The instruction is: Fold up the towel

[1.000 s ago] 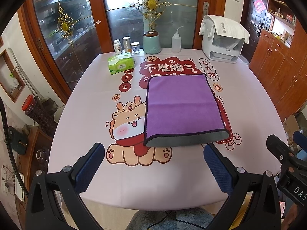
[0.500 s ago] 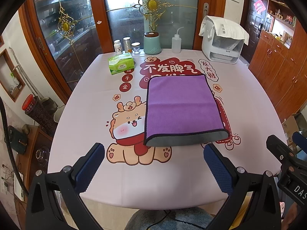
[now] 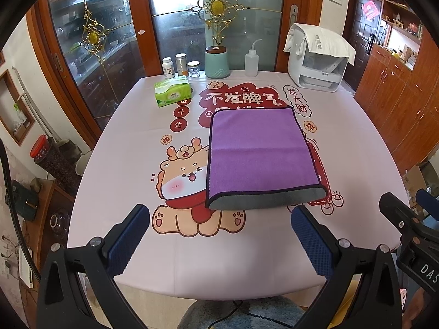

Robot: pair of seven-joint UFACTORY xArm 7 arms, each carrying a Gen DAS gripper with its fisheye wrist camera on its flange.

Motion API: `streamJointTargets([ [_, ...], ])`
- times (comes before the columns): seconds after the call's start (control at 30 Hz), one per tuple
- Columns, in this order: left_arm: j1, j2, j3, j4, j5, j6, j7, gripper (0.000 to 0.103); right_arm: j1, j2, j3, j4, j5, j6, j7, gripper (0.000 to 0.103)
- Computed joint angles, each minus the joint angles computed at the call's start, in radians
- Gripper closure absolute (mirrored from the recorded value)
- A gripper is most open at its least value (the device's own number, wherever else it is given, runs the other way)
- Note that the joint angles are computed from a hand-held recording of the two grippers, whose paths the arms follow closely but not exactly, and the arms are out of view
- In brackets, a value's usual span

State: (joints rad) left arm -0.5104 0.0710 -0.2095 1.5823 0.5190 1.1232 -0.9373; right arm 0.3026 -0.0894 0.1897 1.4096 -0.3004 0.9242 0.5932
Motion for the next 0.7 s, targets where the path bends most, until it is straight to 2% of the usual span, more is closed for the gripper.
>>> streamJointTargets([
  [0.27,0.002,-0.003,0.000,-0.004,-0.001,-0.002,0.001,0.000,0.001,0.023,-0.003,0.014,-0.012,-0.015,0.022,0.010],
  [0.7,0.045,0.001,0.022,-0.013,-0.072,-0.067,0.108,0.000,0.030,0.076,-0.007,0.070,-0.048,0.012,0.060,0.010],
])
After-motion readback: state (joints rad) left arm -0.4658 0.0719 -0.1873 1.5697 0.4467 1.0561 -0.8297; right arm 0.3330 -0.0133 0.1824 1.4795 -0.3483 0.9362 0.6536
